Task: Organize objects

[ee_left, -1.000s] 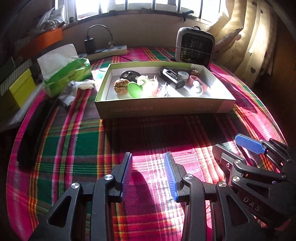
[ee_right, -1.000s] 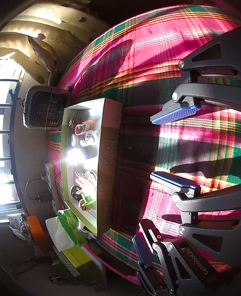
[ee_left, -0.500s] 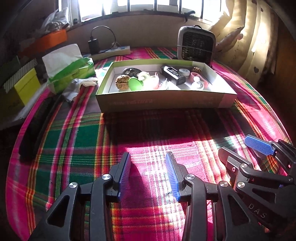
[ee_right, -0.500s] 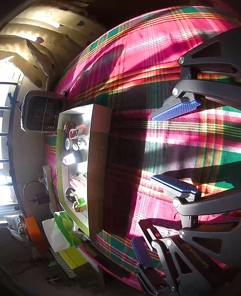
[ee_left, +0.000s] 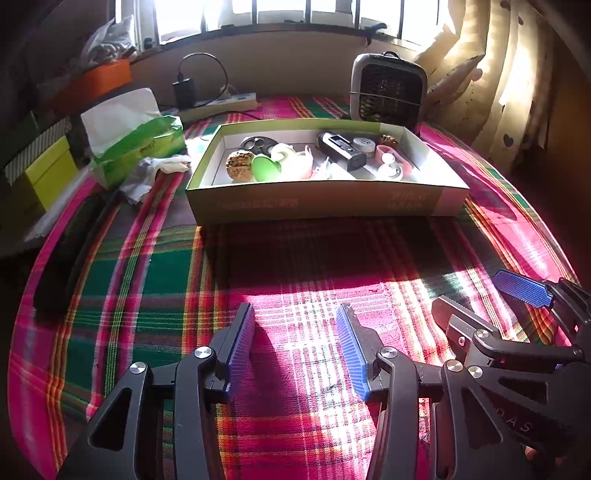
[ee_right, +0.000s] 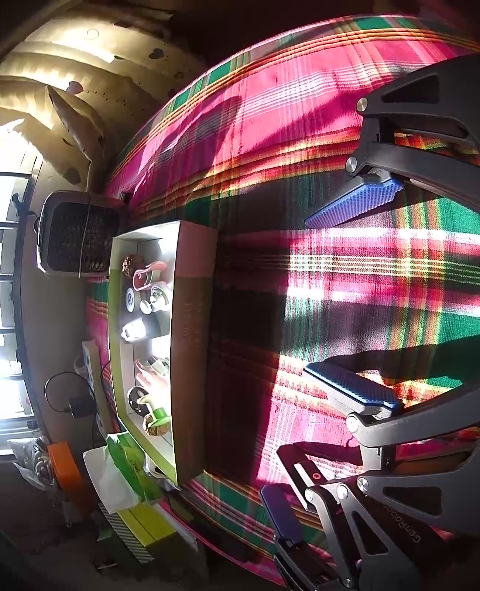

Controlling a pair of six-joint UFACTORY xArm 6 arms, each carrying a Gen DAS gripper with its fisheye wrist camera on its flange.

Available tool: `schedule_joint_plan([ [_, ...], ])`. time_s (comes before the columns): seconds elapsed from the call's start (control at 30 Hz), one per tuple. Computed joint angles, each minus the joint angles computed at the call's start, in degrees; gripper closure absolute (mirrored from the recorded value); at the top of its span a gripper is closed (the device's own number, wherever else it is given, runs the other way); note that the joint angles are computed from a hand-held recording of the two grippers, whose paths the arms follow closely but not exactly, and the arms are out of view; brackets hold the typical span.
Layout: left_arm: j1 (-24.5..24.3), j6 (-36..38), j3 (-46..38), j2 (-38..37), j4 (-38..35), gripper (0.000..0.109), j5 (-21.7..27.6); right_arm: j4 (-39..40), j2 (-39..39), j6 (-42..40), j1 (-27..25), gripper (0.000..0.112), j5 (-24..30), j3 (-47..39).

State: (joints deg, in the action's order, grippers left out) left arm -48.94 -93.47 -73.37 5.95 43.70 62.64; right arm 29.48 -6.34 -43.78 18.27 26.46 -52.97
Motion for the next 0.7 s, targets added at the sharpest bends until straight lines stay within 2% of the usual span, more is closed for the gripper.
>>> schedule_joint_plan([
  [0.7,0.01,-0.02,0.02,0.01,0.01,0.064,-0.05,-0.37,0.2,0.59,-0.22,0.033,-0.21,-0.13],
])
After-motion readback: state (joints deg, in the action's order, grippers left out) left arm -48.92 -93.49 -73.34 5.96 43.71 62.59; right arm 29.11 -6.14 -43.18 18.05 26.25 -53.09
